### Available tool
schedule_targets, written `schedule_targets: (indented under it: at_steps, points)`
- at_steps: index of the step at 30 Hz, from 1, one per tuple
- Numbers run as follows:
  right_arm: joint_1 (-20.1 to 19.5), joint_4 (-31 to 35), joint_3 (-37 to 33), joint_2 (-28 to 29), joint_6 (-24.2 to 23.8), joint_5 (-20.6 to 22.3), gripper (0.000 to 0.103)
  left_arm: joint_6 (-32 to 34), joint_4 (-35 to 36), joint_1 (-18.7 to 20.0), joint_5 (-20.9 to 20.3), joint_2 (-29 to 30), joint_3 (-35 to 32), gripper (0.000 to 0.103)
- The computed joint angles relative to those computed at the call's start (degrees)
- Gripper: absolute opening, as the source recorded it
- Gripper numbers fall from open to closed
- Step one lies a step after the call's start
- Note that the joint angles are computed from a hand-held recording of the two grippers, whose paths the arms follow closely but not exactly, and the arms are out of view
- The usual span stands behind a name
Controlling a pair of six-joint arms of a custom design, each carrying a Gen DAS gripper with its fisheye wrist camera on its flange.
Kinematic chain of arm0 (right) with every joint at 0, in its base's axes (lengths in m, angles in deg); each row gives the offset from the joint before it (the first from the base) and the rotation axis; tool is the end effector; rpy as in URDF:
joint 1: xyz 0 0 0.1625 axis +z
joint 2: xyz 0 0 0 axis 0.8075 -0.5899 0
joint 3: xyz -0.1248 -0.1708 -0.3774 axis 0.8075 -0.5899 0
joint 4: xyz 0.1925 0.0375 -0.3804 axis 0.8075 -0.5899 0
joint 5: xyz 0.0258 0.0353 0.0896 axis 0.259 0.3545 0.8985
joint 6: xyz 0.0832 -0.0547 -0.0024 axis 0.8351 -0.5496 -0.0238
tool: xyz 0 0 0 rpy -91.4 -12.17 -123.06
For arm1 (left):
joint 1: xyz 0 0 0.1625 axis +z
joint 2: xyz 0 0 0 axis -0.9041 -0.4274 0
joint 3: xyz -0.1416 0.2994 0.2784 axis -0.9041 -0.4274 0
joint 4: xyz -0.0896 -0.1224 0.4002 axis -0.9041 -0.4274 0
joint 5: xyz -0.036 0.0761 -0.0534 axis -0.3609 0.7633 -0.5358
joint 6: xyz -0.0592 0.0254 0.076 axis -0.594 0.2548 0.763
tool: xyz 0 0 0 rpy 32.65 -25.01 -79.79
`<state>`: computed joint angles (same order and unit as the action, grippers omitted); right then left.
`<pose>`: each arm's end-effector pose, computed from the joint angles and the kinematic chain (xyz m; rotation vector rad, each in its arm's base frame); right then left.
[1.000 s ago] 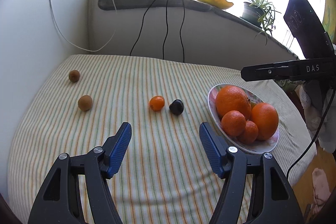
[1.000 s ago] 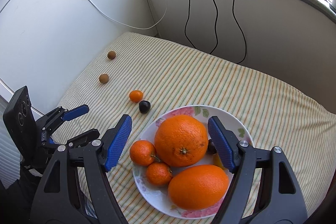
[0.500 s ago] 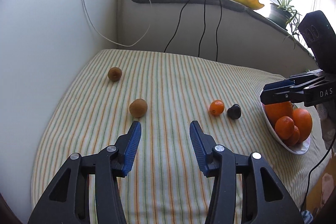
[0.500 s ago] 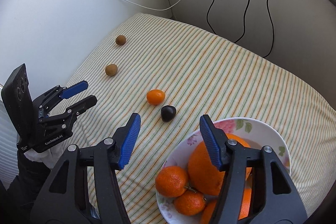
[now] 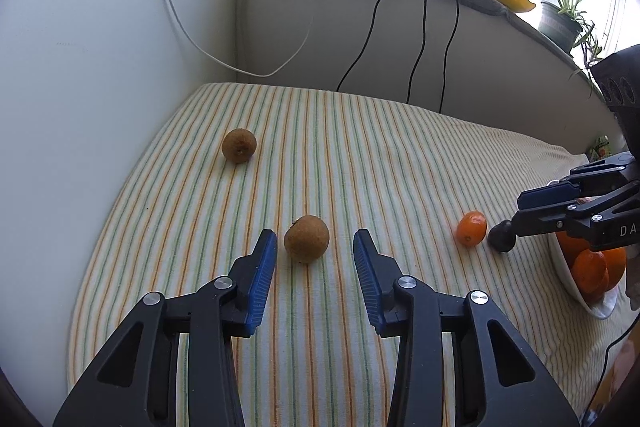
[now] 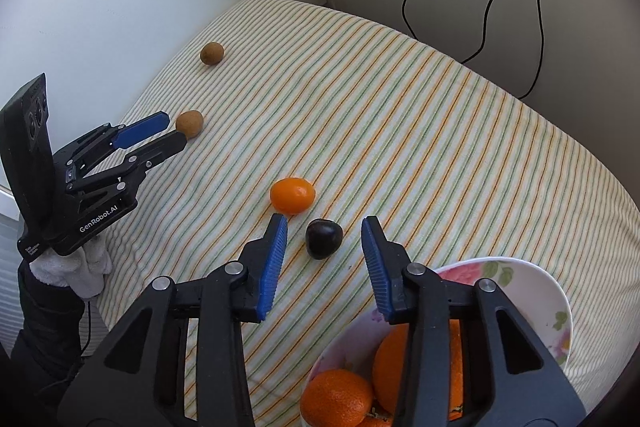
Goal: Organize fruits
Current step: 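Grasp the brown kiwi with the left tool while the right tool grasps the dark plum, then carry the kiwi and plum into the plate and open both tools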
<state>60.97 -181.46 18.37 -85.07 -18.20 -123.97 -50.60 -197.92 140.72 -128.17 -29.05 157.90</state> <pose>0.4073 -0.6846 -0.0198 0.6334 -2.5378 0.2226 0.0168 -0.6685 0.3601 0.6407 2.4489 -0.7799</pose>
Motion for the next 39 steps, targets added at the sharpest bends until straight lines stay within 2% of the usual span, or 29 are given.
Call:
schedule_targets:
  at_steps: [6, 8, 18, 23, 27, 33, 39]
  points:
    - [0.00, 2.03, -1.68, 1.27, -0.01, -0.87, 0.039, -0.06, 1.06, 0.30, 0.23, 0.62, -0.74, 0.036]
    - [0.04, 2.60, -2.42, 1.85, 0.03, -1.00, 0.038, -0.02, 1.05, 0.28, 0.54, 0.72, -0.77, 0.032]
    - [0.18, 3.81, -3.43, 2.73, -0.31, -1.44, 0.032, -0.24, 1.83, 0.08, 1.83, 1.78, -1.97, 0.024]
    - [0.31, 4.13, -4.09, 3.42, -0.62, -2.30, 0.029, -0.13, 1.62, 0.09, 1.85, 1.96, -2.11, 0.024]
    - [0.27, 4.16, -4.15, 3.66, -0.64, -2.40, 0.023, -0.08, 1.23, 0.10, 1.79, 1.91, -1.94, 0.024]
    - [0.52, 2.07, -3.06, 3.16, -0.74, -2.42, 0.023, -0.18, 0.25, -0.03, 1.55, 1.21, -0.97, 0.024]
    - [0.79, -0.43, 0.40, 0.30, -0.74, -1.16, 0.022, -0.73, -0.16, -0.48, 0.14, -0.34, 0.51, 0.024]
